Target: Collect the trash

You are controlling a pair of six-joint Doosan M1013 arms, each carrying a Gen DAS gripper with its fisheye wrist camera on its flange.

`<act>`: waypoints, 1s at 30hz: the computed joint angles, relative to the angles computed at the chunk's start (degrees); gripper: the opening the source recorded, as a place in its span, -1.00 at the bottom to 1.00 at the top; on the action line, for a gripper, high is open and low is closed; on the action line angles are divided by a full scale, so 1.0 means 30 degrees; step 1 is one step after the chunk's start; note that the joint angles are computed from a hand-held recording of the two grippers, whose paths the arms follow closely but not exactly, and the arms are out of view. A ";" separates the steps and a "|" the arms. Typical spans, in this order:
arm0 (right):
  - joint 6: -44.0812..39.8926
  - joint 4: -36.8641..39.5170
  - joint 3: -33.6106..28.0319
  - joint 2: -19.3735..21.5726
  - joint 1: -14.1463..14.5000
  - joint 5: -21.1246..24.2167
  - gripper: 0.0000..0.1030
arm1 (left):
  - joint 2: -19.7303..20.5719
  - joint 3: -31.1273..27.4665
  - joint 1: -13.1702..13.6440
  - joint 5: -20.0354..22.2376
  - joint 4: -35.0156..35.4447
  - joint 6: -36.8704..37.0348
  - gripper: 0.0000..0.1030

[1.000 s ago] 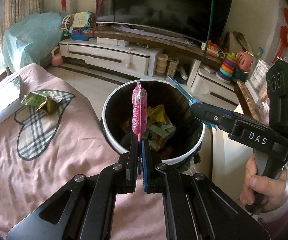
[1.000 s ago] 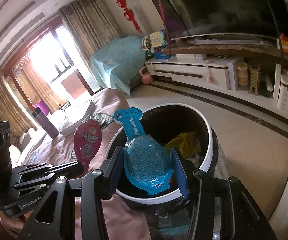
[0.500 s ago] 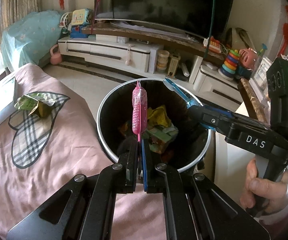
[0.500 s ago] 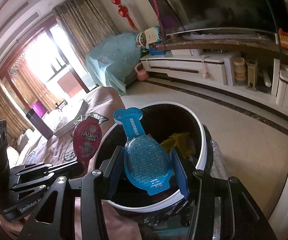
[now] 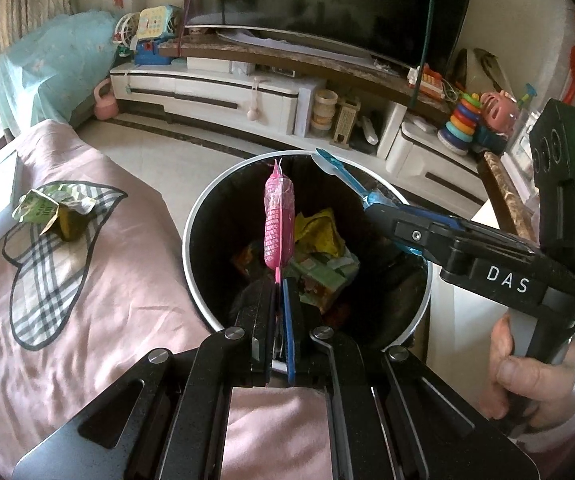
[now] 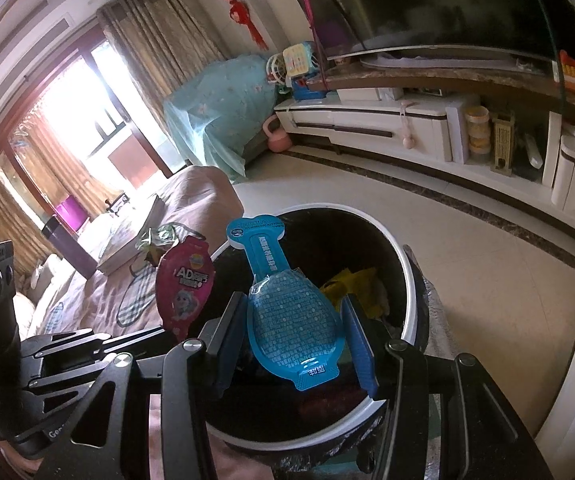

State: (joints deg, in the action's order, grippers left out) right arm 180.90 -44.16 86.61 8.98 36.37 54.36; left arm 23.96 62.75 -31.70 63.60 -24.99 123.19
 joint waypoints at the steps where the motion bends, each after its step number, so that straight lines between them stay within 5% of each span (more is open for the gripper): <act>1: 0.0020 0.0027 0.0016 -0.0006 -0.0027 -0.0035 -0.04 | 0.0035 -0.0062 -0.0027 0.0063 0.0095 -0.0068 -0.92; 4: 0.0122 0.0261 0.0170 -0.0114 -0.0242 -0.0510 0.01 | 0.0020 -0.0073 -0.0014 0.0125 0.0194 -0.0082 -0.63; 6: 0.0388 0.0339 0.0326 -0.0240 -0.0334 -0.0854 0.04 | -0.0272 0.0332 0.0074 -0.0513 0.0167 -0.0078 0.15; 7: 0.0534 0.0296 0.0347 -0.0268 -0.0320 -0.0892 0.12 | -0.0436 0.0578 0.0129 -0.0957 0.0105 -0.0083 0.25; 15: 0.2776 -0.1536 0.0439 -0.0381 0.0568 -0.0334 0.90 | -0.1763 0.2508 0.0915 -0.2774 -0.0846 0.0493 0.48; 30: 0.4986 -0.4716 -0.1212 0.1012 0.4035 0.3739 1.00 | -0.4707 0.6800 0.3323 -0.4293 -0.4182 0.1797 0.69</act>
